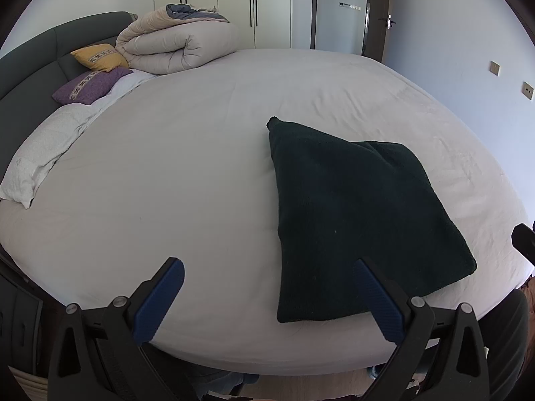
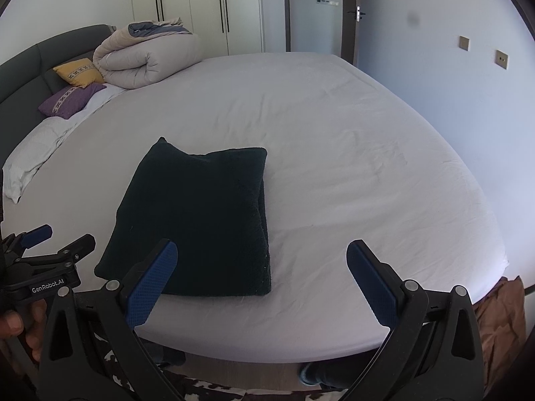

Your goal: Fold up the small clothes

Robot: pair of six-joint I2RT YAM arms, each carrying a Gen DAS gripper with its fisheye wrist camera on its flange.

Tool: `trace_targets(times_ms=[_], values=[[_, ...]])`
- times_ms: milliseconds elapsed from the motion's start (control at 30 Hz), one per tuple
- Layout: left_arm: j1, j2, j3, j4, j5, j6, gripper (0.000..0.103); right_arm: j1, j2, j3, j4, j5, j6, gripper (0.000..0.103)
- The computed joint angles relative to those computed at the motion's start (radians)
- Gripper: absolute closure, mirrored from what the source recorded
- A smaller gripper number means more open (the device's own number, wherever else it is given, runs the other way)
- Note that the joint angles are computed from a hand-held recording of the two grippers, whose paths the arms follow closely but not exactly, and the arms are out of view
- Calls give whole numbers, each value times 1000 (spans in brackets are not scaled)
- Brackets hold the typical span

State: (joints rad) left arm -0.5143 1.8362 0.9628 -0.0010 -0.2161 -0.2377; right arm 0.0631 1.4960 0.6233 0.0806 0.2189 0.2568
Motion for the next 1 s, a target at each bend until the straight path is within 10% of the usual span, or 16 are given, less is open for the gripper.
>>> trace_targets(times_ms=[1000], values=[[-10, 18, -7, 10, -1, -9, 0, 18, 22, 0, 16, 12, 15, 0]])
